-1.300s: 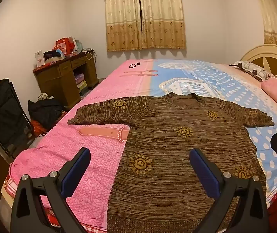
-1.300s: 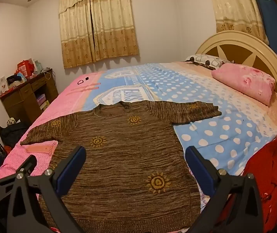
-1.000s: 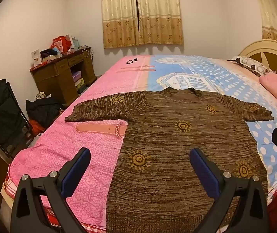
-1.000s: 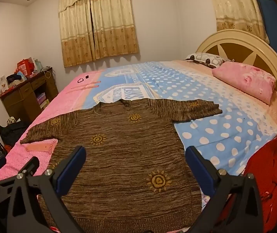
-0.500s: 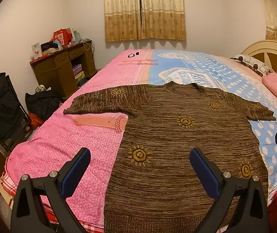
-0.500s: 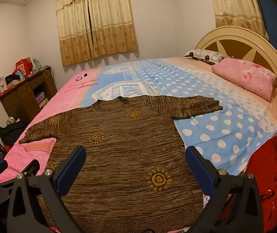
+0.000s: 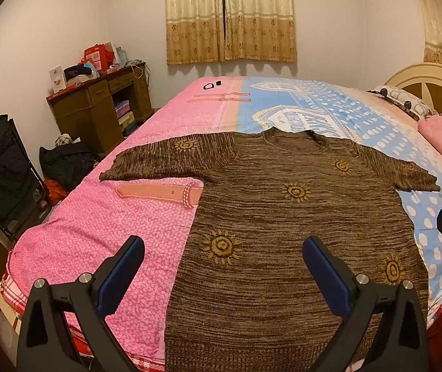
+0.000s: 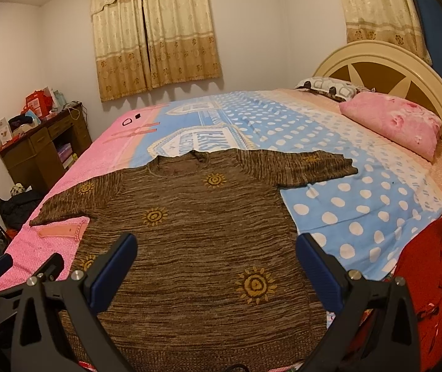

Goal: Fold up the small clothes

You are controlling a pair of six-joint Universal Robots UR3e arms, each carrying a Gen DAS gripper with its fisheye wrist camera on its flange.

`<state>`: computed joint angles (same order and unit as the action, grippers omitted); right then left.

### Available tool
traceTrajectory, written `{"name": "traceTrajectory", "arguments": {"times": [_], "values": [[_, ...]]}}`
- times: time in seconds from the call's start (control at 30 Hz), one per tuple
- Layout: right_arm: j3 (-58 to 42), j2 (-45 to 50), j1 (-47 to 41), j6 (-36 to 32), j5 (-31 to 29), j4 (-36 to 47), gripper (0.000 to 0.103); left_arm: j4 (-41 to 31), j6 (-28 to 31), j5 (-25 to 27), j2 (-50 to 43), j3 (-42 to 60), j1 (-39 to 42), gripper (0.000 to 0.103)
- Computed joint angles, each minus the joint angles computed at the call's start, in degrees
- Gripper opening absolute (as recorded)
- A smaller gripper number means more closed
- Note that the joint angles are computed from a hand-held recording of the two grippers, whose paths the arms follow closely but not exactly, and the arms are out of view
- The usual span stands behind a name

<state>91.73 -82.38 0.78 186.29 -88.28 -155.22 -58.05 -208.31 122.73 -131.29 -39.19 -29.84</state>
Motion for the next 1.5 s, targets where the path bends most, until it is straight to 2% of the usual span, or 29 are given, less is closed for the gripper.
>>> {"name": "traceTrajectory", "arguments": {"times": [0.7,1.03,1.27,1.5], "values": [[1.02,0.72,-0.02,0.75,0.32,-1.03,0.103,-1.27,0.52,-0.64,-2.05,2.28,0.31,0.102],[0.34,1.78,-0.60,1.29,1.10,0.47,0.103,-2.90,0.52,-3.06,-4.32,4.85,1.47,0.102],[-3.02,4.82,-0.46,1.26,1.13,2.51,0.103,-5.09,0.91,-4.48,-7.33,9.05,2.88,0.102],[-7.38,8.64,0.30,0.54,0.02,3.50,0.103,-10.74,1.89,-5.73,-13.58,20.58,4.67,0.102]]}}
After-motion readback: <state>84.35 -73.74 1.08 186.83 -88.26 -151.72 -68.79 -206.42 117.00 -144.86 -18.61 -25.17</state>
